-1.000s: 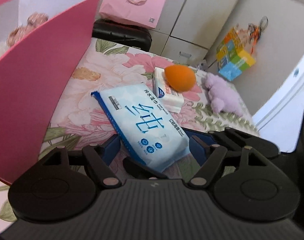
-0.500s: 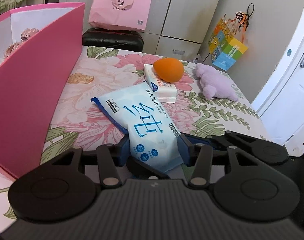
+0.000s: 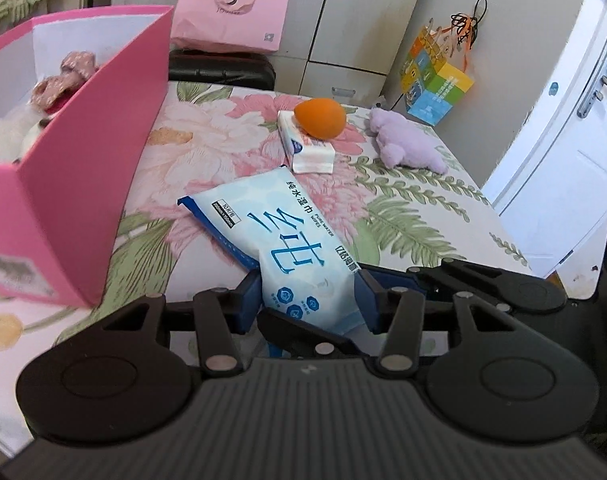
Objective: Organize soft objects
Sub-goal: 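Lift and carry the wipes pack with both grippers over the pink box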
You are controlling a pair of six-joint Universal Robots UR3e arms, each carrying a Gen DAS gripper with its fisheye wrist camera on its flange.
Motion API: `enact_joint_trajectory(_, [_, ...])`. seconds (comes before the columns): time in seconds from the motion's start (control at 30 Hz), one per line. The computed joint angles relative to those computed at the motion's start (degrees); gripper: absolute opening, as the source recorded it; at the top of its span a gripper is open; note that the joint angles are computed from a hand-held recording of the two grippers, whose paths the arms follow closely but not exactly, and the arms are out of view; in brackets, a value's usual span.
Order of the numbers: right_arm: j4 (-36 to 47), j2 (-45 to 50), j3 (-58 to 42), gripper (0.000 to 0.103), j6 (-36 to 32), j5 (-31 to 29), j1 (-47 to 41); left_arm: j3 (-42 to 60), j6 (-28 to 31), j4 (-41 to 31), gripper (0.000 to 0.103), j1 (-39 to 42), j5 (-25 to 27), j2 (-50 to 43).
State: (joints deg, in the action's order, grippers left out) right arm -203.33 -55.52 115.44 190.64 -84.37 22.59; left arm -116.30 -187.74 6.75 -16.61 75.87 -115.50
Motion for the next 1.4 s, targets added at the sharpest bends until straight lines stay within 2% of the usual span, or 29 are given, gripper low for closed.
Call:
enact_joint_trajectory(0.27, [2.53,-4.72,1.81,0.066,2.17,-6.53,6.14,-10.77,0.25,3.85,0.048,1.31,-1.24,8.54])
enact_joint_trajectory(0.37, [4.01,-5.52,1.36,0.066,-0.22,-9.93,9.53,-15.37,0.15,4.30,0.048,1.94,-1.34,12.56])
enact_joint_trajectory(0.6, [9.67,-8.07,-1.15,0.066,-3.77,-16.13,16.71,-25.00,5.46,-0.73,0.048,7.51,-6.34,26.06])
enact_joint_trajectory(0.8, [14.43,-10.76,-4.86,0.067,-9.18,-19.14,21.20,-31.34,13.98,-15.06,0.048,17.62,-15.05,45.79])
enact_joint_trajectory(0.97, [17.39,-9.98,-11.92,0.067,-12.83,-18.29,22.45,-32.54,22.16,-34.54,0.048,30.42,-23.84,65.52])
enact_joint_trajectory(1.07, [17.11,-7.65,-17.05,0.068,-13.95,-18.40,23.09,-30.20,26.81,-43.54,0.048,37.06,-28.14,71.67])
enact_joint_trajectory(1.13, [16.28,-5.48,-20.98,0.068,-15.10,-17.73,22.93,-28.40,28.26,-45.73,0.048,40.00,-29.39,73.15])
enact_joint_trajectory(1.23, [16.53,-1.90,-27.99,0.068,-14.59,-13.76,20.92,-25.99,28.43,-43.41,0.048,42.69,-30.29,70.51])
enact_joint_trajectory(1.4, [19.60,5.60,-41.15,0.068,-12.96,-8.30,17.88,-20.35,26.96,-33.23,0.048,42.92,-28.94,57.40])
